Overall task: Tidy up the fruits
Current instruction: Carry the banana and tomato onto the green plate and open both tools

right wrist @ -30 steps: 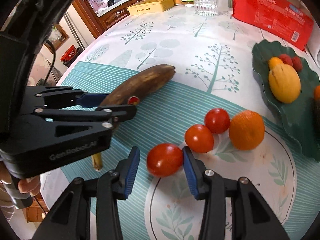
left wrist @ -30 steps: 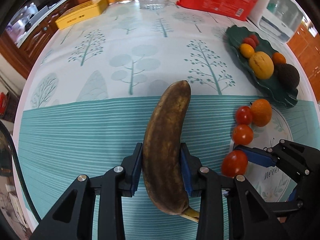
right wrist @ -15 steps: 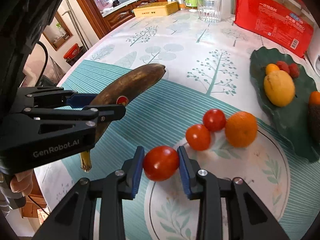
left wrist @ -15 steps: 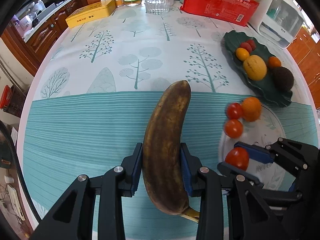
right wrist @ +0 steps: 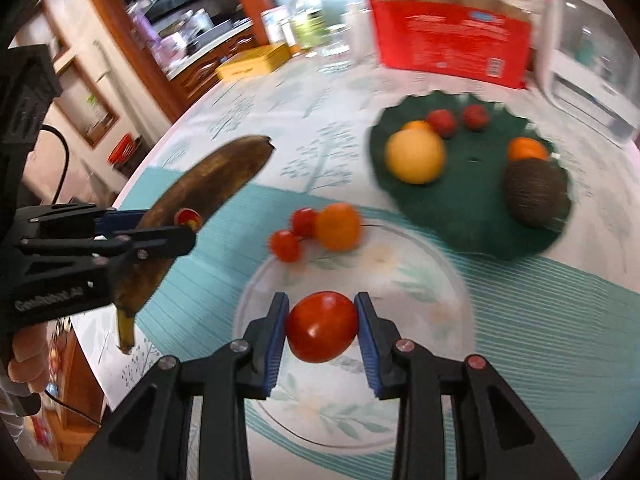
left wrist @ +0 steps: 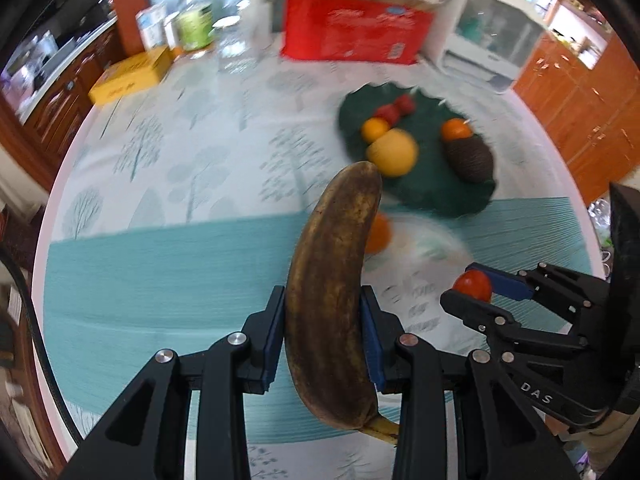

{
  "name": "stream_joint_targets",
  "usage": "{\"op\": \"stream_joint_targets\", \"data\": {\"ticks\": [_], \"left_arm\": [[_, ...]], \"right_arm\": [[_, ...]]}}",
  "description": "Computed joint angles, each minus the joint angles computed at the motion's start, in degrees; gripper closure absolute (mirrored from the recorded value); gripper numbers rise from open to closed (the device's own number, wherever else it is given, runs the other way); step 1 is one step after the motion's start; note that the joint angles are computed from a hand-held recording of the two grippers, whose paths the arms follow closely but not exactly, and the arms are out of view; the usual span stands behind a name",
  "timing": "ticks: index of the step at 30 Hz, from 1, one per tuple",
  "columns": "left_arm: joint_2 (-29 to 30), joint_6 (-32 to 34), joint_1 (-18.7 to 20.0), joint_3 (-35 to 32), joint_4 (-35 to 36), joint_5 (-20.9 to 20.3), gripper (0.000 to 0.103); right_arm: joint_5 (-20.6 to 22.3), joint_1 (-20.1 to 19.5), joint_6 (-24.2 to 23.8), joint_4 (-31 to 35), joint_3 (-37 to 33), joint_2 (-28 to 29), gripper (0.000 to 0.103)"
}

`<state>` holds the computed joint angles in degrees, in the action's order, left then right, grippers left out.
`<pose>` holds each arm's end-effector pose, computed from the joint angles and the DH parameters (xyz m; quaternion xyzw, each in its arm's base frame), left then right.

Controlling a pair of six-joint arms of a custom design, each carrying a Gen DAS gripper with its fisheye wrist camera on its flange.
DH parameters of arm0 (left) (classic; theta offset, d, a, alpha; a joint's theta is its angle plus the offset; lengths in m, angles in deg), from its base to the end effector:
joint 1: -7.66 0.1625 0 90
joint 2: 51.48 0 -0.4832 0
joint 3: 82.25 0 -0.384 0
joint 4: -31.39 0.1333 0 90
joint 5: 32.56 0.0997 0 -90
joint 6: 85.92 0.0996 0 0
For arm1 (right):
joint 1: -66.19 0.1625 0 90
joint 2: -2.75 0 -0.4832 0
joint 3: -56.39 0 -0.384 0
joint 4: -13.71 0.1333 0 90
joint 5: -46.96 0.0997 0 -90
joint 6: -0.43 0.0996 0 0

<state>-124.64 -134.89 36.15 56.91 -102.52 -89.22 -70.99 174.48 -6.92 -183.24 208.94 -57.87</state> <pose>-0.2243 -0.3357 0.1596 0.1573 0.9286 -0.1267 0.3113 0.1900 -0.2987 0.1406 0.1827 -0.9451 0.1491 0.2262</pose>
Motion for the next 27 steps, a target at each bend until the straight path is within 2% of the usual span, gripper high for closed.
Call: {"op": "stream_joint_targets", "data": {"ticks": [7,11,19,27], "left_arm": [[6.9,9.5,1.1,-8.7,-2.8,0.5,0.069],[11.4,17.1,2.9,-14.1,-4.0,1.9,0.069],[21.6,31.0,8.3,-23.2,-3.6,2.7,0.069],[27.9,32.4,13.8,-28.3,-4.1,-1.7,0.069]], "right_arm": [[-2.4,-2.1,-1.5,6.1,-2.3,-9.1,0.069],[-2.8,-3.6,-4.4,7.6,-5.4,-10.5,0.069],[0.1,-8.4,-6.2,11.5,-10.1,-7.8,0.069],[-0.7,-12.1,-7.6,9.2,-11.6,-1.4,0.069]]}}
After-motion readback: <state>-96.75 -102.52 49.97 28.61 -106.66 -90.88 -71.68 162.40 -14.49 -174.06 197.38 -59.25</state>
